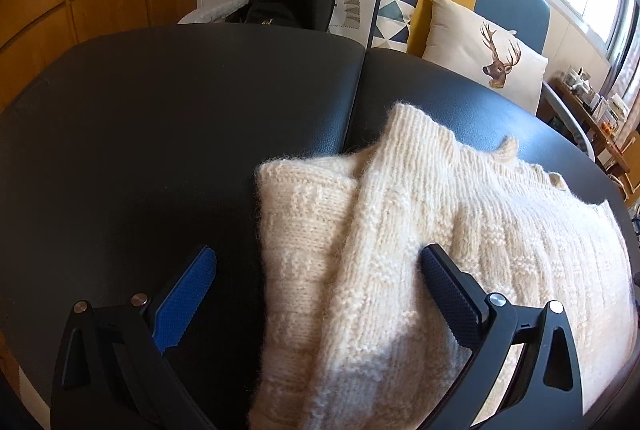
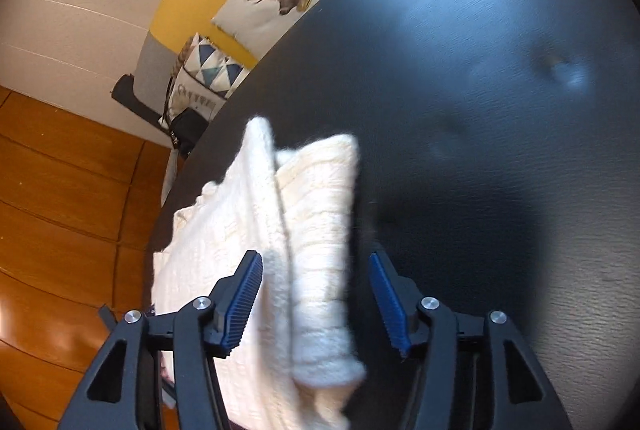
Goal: Fold clothes
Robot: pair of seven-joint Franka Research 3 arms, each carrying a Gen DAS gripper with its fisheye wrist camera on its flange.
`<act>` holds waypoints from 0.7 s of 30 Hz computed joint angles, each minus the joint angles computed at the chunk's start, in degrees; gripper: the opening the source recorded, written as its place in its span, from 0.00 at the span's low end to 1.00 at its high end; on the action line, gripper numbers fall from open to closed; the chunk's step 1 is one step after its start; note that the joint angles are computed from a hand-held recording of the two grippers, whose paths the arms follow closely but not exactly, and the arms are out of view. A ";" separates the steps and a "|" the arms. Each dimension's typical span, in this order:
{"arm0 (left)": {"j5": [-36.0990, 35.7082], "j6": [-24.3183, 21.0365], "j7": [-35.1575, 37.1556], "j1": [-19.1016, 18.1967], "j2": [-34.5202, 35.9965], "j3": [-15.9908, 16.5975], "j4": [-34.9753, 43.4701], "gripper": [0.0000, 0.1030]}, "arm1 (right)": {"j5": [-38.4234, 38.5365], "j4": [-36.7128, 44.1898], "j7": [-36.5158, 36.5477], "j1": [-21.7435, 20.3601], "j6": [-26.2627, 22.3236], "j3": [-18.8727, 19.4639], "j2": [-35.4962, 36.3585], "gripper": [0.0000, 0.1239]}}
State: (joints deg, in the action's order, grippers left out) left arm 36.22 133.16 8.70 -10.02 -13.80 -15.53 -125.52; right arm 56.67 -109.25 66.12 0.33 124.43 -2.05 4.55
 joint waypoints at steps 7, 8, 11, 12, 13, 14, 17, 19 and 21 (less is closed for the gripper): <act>0.97 0.55 -0.55 0.10 -0.41 -0.15 -0.61 1.00 | -0.57 -0.04 2.24 0.90 1.84 0.48 -0.03 0.47; 1.05 0.56 -0.58 0.11 -0.40 -0.17 -0.61 1.00 | -0.96 0.60 2.30 0.93 1.15 0.51 0.32 0.47; 1.04 0.76 -0.67 0.08 -0.65 -0.16 -0.87 1.00 | -2.59 2.66 2.45 1.17 -0.54 0.83 1.45 0.48; 1.02 0.85 -0.71 0.07 -0.78 -0.16 -1.01 1.00 | -3.46 3.39 2.52 1.38 -0.84 1.03 1.84 0.49; 0.99 0.95 -0.74 0.06 -0.90 -0.17 -1.16 1.00 | -4.65 3.93 2.73 1.70 -0.68 1.25 2.07 0.50; 0.99 1.04 -0.74 0.08 -0.98 -0.18 -1.24 1.00 | -5.61 4.26 2.80 1.88 -0.71 1.38 2.17 0.50; 1.01 1.27 -0.74 0.15 -1.10 -0.21 -1.37 1.00 | -9.08 5.44 3.56 2.63 -0.51 1.74 2.62 0.50; 1.06 1.48 -0.83 0.20 -1.17 -0.23 -1.51 1.00 | -11.23 5.99 4.18 3.15 -0.07 1.96 2.84 0.51; 1.08 1.76 -0.94 0.24 -1.27 -0.23 -1.70 1.00 | -12.57 6.10 4.15 3.39 0.04 2.05 2.81 0.51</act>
